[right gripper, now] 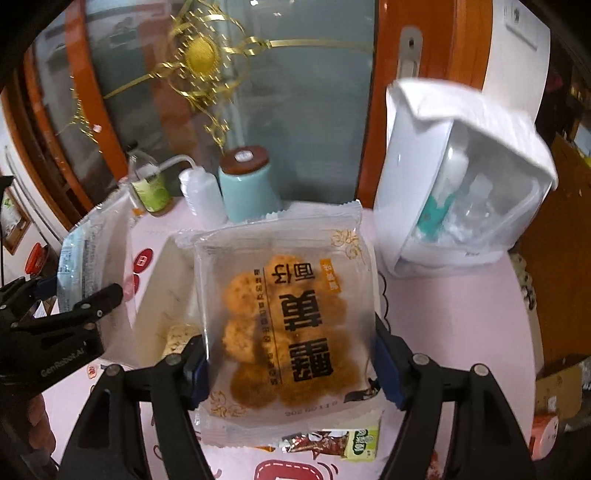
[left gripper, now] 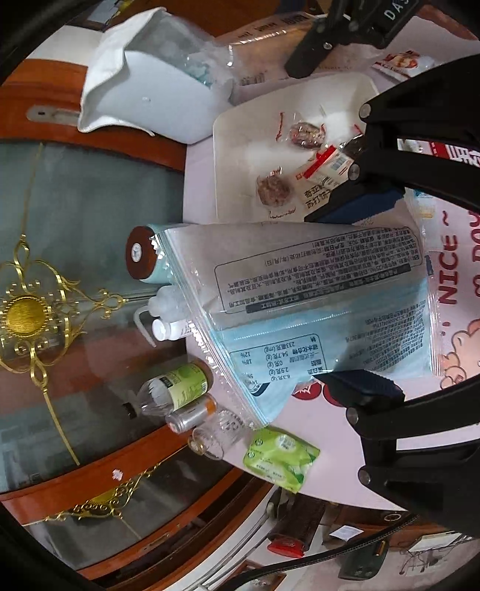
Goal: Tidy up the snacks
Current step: 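Carry both packs into the white tray and open both tools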
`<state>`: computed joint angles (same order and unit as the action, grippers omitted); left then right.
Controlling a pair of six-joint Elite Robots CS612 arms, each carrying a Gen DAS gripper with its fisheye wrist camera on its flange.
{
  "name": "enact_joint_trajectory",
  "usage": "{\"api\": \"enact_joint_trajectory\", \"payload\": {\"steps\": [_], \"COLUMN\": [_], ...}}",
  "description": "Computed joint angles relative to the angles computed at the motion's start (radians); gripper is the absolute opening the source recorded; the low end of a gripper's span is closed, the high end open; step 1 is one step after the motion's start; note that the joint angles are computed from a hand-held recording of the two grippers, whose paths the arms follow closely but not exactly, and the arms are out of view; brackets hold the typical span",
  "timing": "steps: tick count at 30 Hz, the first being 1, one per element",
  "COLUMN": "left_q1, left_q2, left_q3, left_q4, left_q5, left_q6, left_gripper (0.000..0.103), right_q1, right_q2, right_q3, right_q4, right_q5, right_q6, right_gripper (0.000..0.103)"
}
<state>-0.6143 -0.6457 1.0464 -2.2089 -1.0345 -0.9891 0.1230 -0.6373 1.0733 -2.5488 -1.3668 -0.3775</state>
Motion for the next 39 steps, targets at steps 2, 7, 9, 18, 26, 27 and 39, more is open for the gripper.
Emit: {"api": "enact_joint_trajectory", "payload": {"steps": [2,7,9,18,26,27,39], "left_q1": [0.007,0.027,0.031,0.025,0.006,0.002,-0.063], "left_q2": [0.017,0.047,0.052,0.034,-0.019,-0.029,-0.120], "left_q3": [-0.012,-0.026,-0.023,0.011,0.091,0.105,0.209], "left_q4": [-0.017,-0.074,-0.103,-0.172,-0.228,-0.241,-0.243], "left_q5": [-0.020,-0.108,-0.128,-0.100,-0.052,-0.046,-0.006], "left_q6": [0.023,0.059,0.060,0.074,0.017,0.016,0.051], "left_gripper": [0.070,0.081,0.087,0.102,0.102,0.102,0.102], "right_q1": [0.003,0.002,0.004,-0.006,-0.019,-0.023,-0.087], "right_q2": [0.024,0.058,0.061,0.040,-0.010,-0.019,-0.153], "right_q3": [-0.032,-0.076,-0.072,-0.026,0.049,0.062,0.280], "right_q4": [0.038,0.131,0.121,0.004,-0.040,-0.044,-0.136], "right_q5": [-0.026,-0.011,-0.019,0.038,0.059,0.069,0.156], "right_q6": [0.011,0.029,0.021,0.028,0.033,0.034,-0.016], "right_gripper": [0.082,0.083,0.083,0.103,0.103,0.103,0.103]}}
